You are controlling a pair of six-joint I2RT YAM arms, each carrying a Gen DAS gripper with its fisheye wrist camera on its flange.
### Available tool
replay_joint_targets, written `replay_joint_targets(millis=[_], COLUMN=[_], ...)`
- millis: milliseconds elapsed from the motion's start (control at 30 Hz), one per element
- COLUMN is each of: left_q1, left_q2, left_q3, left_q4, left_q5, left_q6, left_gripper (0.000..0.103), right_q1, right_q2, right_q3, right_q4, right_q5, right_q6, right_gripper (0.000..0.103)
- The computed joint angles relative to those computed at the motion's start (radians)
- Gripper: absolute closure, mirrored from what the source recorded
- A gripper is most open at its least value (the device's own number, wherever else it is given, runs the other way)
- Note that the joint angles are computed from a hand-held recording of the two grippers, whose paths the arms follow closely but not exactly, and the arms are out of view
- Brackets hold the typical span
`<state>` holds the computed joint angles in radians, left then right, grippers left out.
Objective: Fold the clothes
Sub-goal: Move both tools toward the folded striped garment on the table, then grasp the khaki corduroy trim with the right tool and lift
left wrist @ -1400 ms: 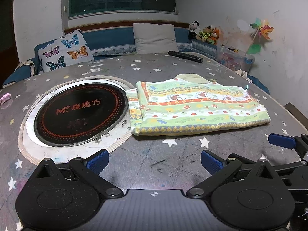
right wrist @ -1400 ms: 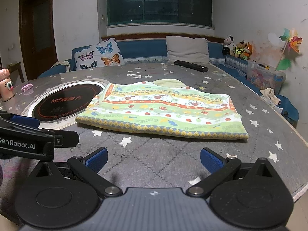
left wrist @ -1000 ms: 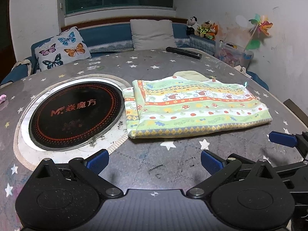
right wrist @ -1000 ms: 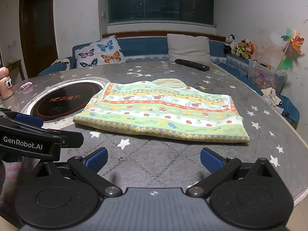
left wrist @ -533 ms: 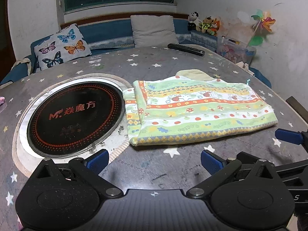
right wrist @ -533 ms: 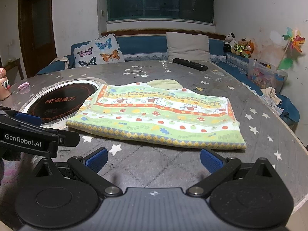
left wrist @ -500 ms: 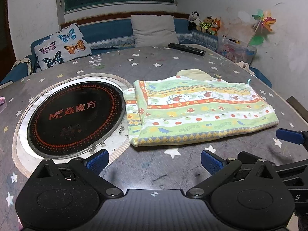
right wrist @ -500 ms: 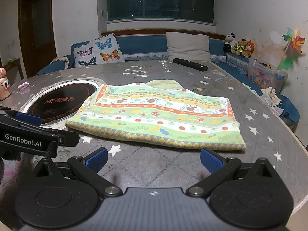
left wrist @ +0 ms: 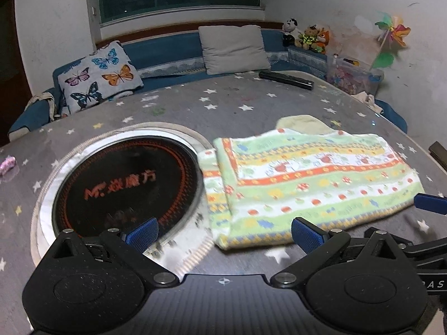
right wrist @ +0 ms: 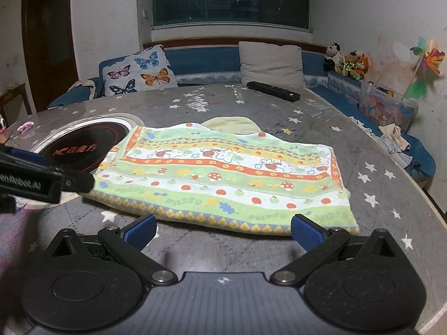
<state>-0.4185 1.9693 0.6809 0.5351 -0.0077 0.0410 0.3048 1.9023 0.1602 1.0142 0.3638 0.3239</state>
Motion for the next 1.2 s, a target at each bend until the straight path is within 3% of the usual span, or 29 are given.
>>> replay_joint_targets(millis=[467,933,1200], left_q1=[-0.026,-0.033,-0.030], left_q2=[0.136,0.167,0.138], left_q3=[0.179,0.201,0.195], left_q4=[-0.112,-0.118,-0.110], left_q5=[-0.041,-0.051,-0.038], left_q6=[-0.011,0.000,0.029], left_gripper=[0.000,0.000,0.000], right_q1=[-0.186,-0.230,-0.246], right_q2=[0.047,0.149,0.088], right_q3=[0.077,0.095,0.116], right_q4=[-0.001,0.044,-0.081], right_q5=[-0.122,-0.161,-0.189], right_q6=[-0.091,-0.126,-0.136], right_gripper=[0.000,0.000,0.000])
